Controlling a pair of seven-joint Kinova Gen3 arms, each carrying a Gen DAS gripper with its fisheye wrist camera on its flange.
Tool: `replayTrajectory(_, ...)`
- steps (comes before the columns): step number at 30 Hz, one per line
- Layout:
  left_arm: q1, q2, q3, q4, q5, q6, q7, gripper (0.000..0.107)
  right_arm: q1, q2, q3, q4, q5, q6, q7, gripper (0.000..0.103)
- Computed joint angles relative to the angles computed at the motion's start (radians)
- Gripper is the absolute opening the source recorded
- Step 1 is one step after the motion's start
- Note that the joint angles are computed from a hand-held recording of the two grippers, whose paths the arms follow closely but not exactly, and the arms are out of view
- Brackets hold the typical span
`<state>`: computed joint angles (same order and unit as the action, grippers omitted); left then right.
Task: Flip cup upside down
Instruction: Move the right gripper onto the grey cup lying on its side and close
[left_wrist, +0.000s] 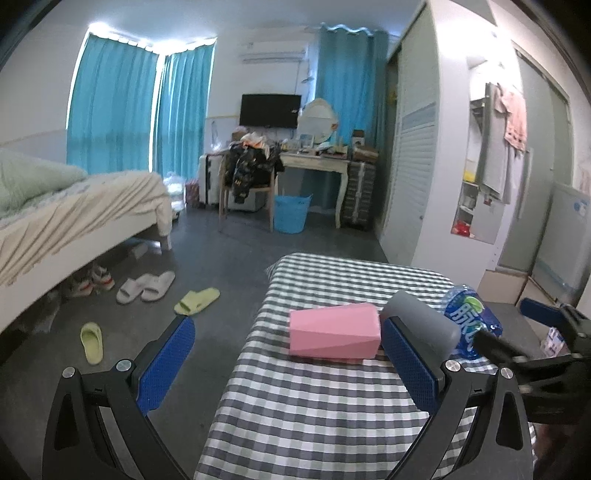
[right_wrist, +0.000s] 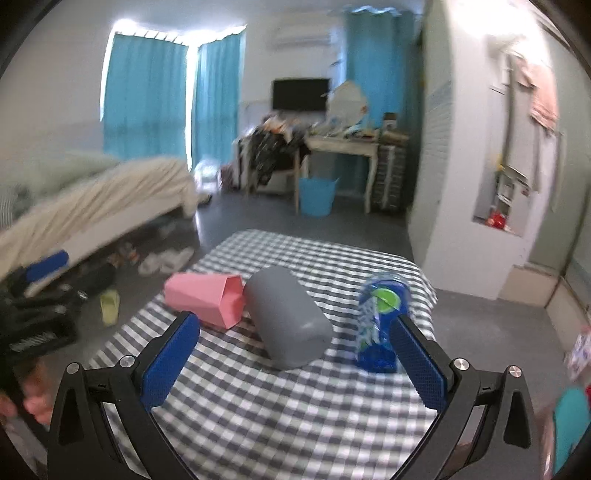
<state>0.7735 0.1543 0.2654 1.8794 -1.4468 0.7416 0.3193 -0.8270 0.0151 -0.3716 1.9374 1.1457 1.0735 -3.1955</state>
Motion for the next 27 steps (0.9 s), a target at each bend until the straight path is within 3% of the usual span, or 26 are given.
replayTrajectory(5,-0.016,0.008,-0.008,-0.018,0.060,-0.017,-0.062,0.103,0.171,0.110,-0.045,-0.086,-0.058,-0.096,0.203,0.100)
replayTrajectory(7,-0.024,0.004,-0.016,-0.014,0.079,-0.047,-0.079,0.103,0.145,0.139,0.017,-0.121,-0.099,-0.118,0.285,0.095)
replayTrajectory(10,-0.025,0.005,-0.021,-0.017,0.101,-0.059,-0.107,0.103,0.063,0.184,0.141,-0.156,-0.137,-0.136,0.353,0.094)
replayTrajectory(13,-0.022,0.003,-0.024,-0.021,0.118,-0.061,-0.136,0.103,0.050,0.221,0.176,-0.185,-0.152,-0.123,0.363,0.094)
replayTrajectory(17,-0.027,-0.008,-0.028,-0.016,0.141,-0.088,-0.157,0.103,0.045,0.251,0.208,-0.215,-0.192,-0.107,0.390,0.094)
replayTrajectory(19,-0.024,-0.009,-0.028,-0.014,0.137,-0.083,-0.153,0.103,0.038,0.266,0.213,-0.228,-0.212,-0.083,0.413,0.083)
replayTrajectory(21,-0.025,-0.009,-0.028,-0.014,0.139,-0.085,-0.153,0.103,0.017,0.272,0.223,-0.236,-0.215,-0.057,0.412,0.081)
replayTrajectory(27,-0.002,-0.005,-0.022,-0.016,0.130,-0.022,-0.134,0.103,-0.046,0.230,0.193,-0.233,-0.263,0.054,0.356,0.078)
